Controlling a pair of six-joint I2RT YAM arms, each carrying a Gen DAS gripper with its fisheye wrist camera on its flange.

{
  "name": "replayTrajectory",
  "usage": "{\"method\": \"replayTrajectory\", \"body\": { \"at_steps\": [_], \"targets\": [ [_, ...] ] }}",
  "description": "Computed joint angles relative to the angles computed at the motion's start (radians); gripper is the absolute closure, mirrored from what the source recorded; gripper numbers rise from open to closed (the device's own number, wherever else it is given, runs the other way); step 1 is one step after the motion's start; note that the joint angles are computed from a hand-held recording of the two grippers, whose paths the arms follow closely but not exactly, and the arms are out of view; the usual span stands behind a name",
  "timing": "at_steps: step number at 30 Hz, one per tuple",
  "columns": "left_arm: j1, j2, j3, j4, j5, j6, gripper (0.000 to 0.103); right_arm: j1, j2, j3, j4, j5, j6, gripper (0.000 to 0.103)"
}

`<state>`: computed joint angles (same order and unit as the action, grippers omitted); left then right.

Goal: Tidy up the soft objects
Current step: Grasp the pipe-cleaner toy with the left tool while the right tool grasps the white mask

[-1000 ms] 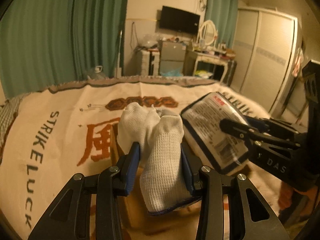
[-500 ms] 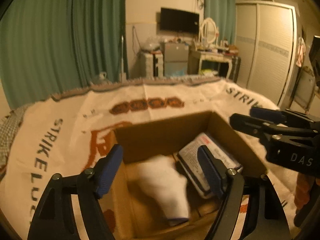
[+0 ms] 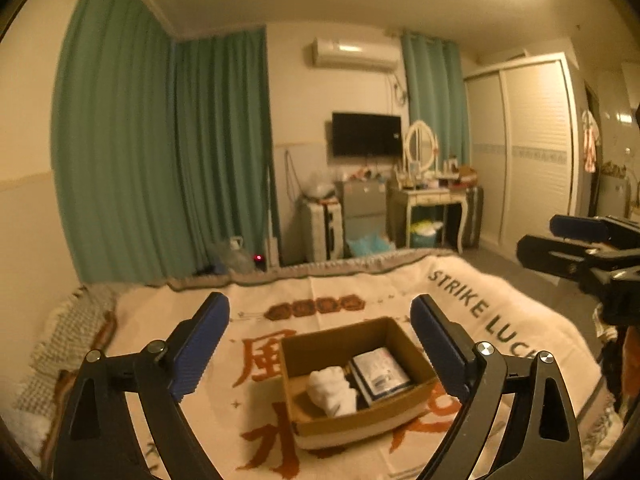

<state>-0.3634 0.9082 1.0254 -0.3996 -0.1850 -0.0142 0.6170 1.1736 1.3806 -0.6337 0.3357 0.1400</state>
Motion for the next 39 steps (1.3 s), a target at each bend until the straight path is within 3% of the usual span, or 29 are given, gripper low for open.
{"method": "replayTrajectory", "body": {
  "at_steps": [4,9,14,15,18,22,24,27,31,39],
  "targets": [
    [-0.055,-0.184,-0.056,-0.114,-0.023,-0.014,0.009,0.194,-0.132,-0.016,-0.089,0.152,0.05,0.0],
    [-0.241,-0.3,-0.147,-0.212,-0.254,-0.052,0.009,0.524,-0.197,-0.081,-0.232,0.453,0.19,0.0],
    [-0.299,-0.373,-0.313,-0.233,-0.314,-0.164,0.01,0.639,-0.249,-0.272,-0.256,0.526,0.354,0.0],
    [-0.342,-0.393,-0.341,-0.257,-0.351,-0.199,0.01,0.644,-0.259,-0.317,-0.243,0.526,0.372,0.0],
    [-0.329,-0.374,-0.452,-0.225,-0.316,-0.242,0.01,0.634,-0.274,-0.467,-0.178,0.485,0.408,0.0],
    [-0.331,-0.278,-0.581,-0.141,-0.3,-0.292,0.01,0.557,-0.269,-0.657,-0.058,0.353,0.437,0.0],
    [-0.342,-0.245,-0.634,-0.12,-0.322,-0.336,0.01,0.534,-0.218,-0.728,-0.01,0.329,0.467,0.0],
    [-0.306,-0.218,-0.699,-0.082,-0.277,-0.374,0.01,0.488,-0.164,-0.824,0.109,0.256,0.481,0.0],
    [-0.249,-0.217,-0.757,-0.051,-0.209,-0.385,0.01,0.432,-0.04,-0.877,0.205,0.174,0.475,0.001],
    [-0.263,-0.262,-0.783,-0.086,-0.201,-0.405,0.01,0.366,0.132,-0.913,0.39,0.01,0.411,0.024]
  ]
}}
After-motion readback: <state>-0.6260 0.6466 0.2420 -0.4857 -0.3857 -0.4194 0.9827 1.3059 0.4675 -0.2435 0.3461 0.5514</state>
